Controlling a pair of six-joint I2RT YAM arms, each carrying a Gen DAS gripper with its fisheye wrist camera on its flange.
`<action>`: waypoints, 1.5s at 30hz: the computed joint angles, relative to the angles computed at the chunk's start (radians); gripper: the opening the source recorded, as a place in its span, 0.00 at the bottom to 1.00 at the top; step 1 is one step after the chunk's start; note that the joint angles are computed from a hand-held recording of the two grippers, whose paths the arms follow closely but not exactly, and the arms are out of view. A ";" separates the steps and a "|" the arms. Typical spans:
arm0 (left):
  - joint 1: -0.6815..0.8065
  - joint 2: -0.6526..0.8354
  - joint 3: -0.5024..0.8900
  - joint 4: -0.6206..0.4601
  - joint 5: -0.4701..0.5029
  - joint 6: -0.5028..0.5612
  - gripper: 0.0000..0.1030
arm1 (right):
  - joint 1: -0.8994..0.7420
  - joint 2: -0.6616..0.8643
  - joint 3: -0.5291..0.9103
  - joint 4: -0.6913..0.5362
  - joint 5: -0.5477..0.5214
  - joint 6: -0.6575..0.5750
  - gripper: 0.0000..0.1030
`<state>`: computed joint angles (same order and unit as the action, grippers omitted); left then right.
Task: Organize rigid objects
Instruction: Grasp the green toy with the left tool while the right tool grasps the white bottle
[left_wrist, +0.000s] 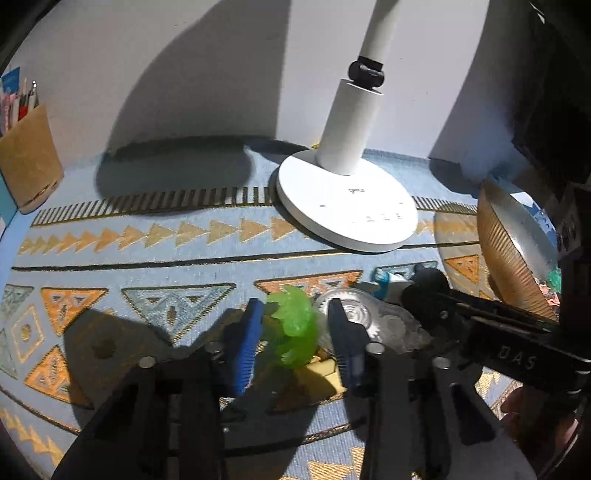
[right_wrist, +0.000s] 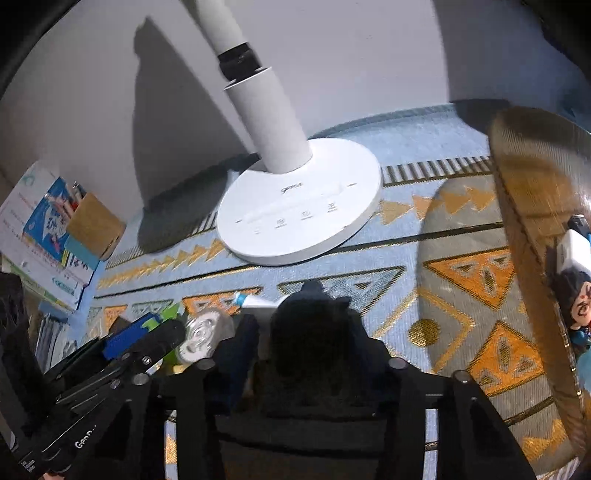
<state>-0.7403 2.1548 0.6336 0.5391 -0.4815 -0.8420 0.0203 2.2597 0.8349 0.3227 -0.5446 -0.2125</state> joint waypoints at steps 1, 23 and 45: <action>-0.004 0.002 0.003 -0.001 -0.005 0.002 0.27 | 0.003 -0.001 -0.004 0.007 0.006 0.001 0.43; -0.013 -0.048 -0.177 0.200 -0.035 -0.067 0.19 | -0.195 -0.184 -0.267 -0.228 -0.066 -0.264 0.47; -0.039 -0.017 -0.122 0.132 -0.086 -0.048 0.19 | -0.006 -0.112 -0.479 0.432 0.151 -0.319 0.50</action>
